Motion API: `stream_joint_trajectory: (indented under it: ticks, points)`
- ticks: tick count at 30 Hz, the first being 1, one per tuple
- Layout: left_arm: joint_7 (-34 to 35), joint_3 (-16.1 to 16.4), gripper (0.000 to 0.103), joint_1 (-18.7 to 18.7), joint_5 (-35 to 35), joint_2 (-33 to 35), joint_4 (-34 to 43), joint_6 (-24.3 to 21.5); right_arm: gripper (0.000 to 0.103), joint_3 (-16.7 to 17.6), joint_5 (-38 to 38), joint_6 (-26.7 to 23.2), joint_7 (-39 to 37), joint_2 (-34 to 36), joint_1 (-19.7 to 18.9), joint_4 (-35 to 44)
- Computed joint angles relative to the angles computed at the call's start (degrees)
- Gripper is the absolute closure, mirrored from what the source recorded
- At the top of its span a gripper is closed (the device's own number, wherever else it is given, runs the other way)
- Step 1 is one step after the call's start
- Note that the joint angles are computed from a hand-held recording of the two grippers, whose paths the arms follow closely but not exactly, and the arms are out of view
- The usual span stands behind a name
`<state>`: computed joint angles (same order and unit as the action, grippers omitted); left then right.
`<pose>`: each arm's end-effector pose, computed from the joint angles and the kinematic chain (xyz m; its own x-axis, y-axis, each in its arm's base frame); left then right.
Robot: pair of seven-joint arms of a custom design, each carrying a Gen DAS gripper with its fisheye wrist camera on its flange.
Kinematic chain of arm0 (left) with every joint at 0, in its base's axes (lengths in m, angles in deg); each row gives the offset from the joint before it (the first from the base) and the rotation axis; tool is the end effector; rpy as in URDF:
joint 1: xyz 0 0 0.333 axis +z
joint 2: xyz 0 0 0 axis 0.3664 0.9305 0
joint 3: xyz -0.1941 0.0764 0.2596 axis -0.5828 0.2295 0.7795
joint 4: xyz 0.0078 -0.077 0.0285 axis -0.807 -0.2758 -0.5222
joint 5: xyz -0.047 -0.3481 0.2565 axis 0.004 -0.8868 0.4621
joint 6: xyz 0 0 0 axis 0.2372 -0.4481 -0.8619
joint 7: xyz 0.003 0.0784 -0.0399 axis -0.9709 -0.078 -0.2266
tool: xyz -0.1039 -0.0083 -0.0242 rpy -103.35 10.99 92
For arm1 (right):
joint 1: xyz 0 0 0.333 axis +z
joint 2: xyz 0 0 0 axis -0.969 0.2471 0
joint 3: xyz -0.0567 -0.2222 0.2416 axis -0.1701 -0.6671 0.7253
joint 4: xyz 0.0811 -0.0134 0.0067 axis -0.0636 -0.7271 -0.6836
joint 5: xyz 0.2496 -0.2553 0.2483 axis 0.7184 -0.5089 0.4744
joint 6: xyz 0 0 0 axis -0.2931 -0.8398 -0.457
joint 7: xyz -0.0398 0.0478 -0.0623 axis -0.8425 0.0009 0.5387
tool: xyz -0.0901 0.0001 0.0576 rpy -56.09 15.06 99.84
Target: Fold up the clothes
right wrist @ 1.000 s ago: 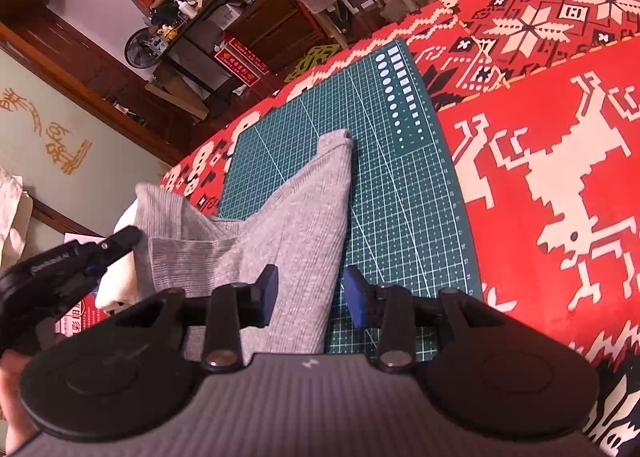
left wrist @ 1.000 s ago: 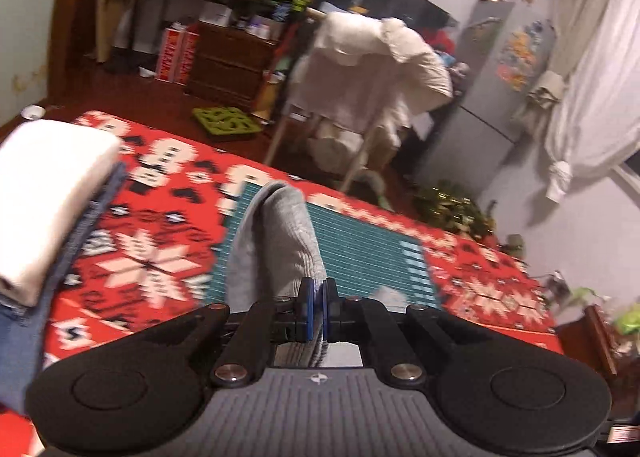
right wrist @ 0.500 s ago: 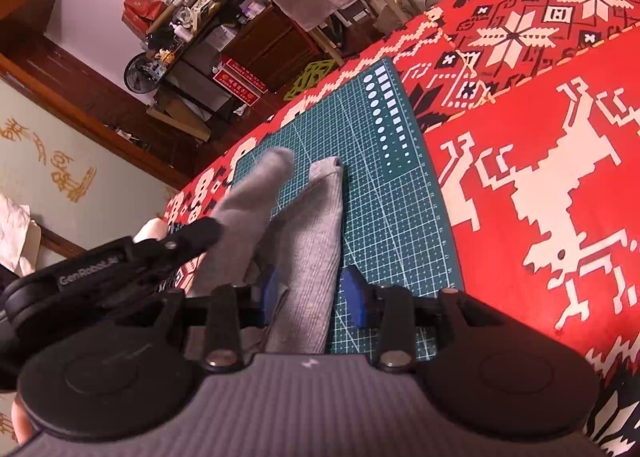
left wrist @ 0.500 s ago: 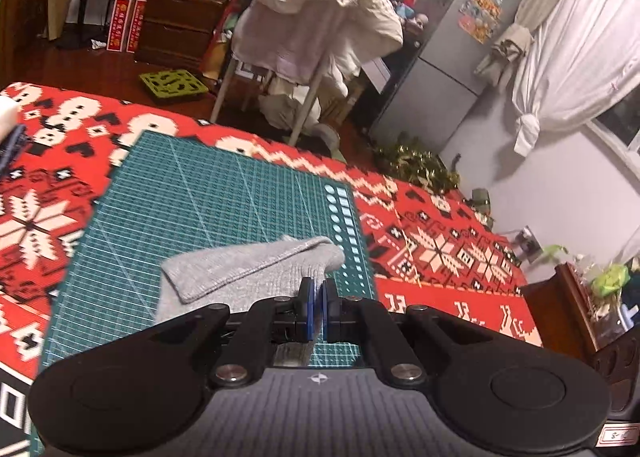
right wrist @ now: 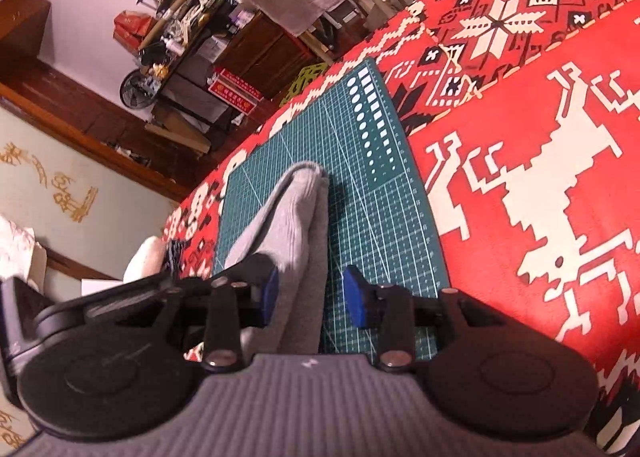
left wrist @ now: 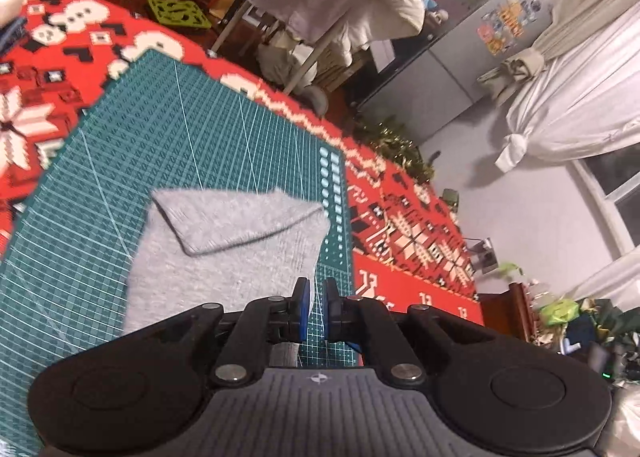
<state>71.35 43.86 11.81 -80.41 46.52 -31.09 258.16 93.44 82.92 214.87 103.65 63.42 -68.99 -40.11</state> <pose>0.6327 -0.2358 0.5102 0.1682 -0.7741 0.6103 -0.6971 -0.5312 -0.4816 0.7123 0.1902 0.4533 0.1355 -0.6689 -0.7309 -0.8807 0.2567 -0.3982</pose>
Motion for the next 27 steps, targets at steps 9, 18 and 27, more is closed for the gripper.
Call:
stream_joint_trajectory:
  ticks: [9, 18, 27]
  points:
    - [8.5, 0.3, 0.098, 0.6, -6.0, -6.3, -7.1, -2.0, 0.060, 1.3, 3.0, 2.7, -0.1, 5.5, 0.4, 6.7]
    - [17.4, 0.0, 0.098, -0.3, -13.9, -5.7, -7.6, -3.0, 0.096, 2.9, -9.4, 4.0, 5.8, 13.1, 1.7, 16.0]
    - [19.4, 0.1, 0.098, -0.6, -15.8, -5.6, -7.8, -3.9, 0.098, 5.5, -11.4, 6.2, 5.7, 16.1, 1.0, 19.4]
